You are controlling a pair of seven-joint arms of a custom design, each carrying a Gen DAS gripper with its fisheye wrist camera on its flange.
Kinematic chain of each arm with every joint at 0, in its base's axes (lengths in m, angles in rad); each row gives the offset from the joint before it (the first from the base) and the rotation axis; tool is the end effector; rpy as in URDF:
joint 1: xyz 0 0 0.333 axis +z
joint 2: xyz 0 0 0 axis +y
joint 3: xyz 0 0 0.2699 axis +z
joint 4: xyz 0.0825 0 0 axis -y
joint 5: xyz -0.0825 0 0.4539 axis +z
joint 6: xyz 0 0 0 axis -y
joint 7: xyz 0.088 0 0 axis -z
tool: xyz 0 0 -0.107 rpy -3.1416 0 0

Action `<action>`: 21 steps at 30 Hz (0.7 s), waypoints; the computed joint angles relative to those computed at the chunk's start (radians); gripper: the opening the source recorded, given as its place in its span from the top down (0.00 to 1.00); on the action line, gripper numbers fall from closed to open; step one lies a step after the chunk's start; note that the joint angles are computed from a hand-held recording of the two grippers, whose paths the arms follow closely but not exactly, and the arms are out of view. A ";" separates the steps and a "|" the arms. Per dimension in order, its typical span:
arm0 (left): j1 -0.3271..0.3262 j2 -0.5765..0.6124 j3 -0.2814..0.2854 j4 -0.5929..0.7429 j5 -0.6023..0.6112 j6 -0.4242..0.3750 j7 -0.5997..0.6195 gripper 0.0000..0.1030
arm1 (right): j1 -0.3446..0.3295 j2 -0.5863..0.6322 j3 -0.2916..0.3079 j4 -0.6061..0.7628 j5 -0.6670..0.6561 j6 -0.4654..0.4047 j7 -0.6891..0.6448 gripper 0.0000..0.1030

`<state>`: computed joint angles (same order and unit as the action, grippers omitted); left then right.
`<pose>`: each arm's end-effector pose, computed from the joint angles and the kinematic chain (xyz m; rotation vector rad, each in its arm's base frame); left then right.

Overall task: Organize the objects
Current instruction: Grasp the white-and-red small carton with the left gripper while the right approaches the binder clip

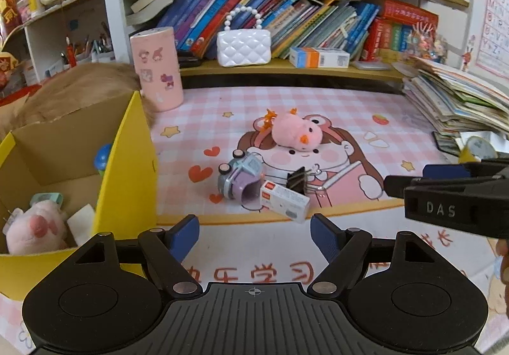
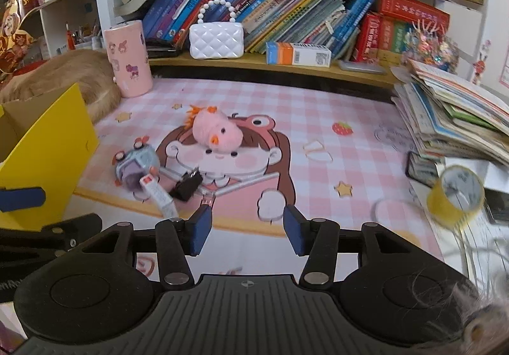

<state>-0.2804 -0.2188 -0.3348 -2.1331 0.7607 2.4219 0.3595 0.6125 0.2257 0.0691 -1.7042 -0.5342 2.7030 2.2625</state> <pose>0.4949 -0.3536 0.4823 -1.8115 1.6044 -0.6883 0.5587 0.4712 0.4764 -1.9586 1.3310 -0.5776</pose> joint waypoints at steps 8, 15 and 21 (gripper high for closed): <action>-0.007 0.120 0.017 0.107 0.010 0.001 -0.023 0.24 | -0.016 0.067 -0.006 0.073 0.105 0.006 -0.103 0.54; -0.030 0.237 0.052 0.204 -0.019 0.001 0.009 0.25 | -0.013 0.091 -0.030 0.102 0.143 0.002 -0.123 0.54; -0.048 0.320 0.083 0.282 -0.054 -0.026 -0.029 0.32 | -0.018 0.103 -0.034 0.117 0.170 -0.010 -0.142 0.54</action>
<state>-0.3281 0.1013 -0.2515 -1.8511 0.7066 2.3963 0.3305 0.5949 0.3289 0.0351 -1.5870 -0.3647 2.6933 2.1202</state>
